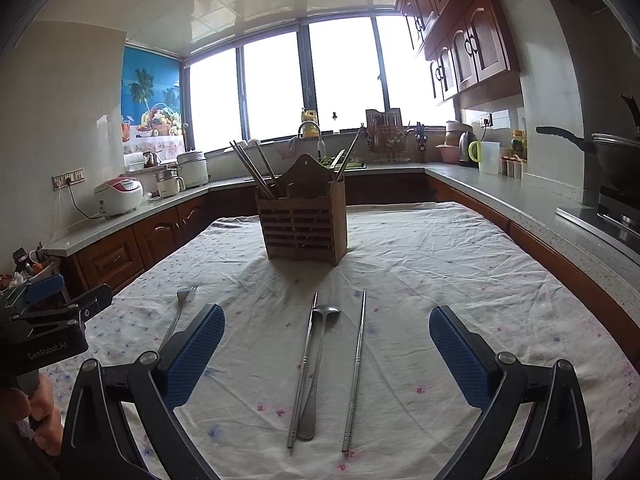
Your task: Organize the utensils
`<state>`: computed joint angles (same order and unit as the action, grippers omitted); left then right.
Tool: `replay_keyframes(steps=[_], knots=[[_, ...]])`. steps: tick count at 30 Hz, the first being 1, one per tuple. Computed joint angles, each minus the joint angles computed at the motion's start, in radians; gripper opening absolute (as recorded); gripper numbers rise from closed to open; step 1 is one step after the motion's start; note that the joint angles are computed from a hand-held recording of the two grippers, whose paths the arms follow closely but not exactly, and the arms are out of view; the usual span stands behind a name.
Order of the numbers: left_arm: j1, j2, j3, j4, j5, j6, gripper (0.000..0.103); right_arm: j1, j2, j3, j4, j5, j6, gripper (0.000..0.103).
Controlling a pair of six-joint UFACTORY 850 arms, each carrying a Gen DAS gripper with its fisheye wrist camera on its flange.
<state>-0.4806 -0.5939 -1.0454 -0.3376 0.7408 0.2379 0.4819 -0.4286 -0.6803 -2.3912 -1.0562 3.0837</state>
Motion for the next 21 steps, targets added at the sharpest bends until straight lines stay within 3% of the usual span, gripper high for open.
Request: replay_keyframes(steps=[21], knots=[[-0.006,0.004,0.001,-0.013,-0.004,0.017,0.103,0.001,0.013,0.009,-0.003,0.001,0.004,0.103]])
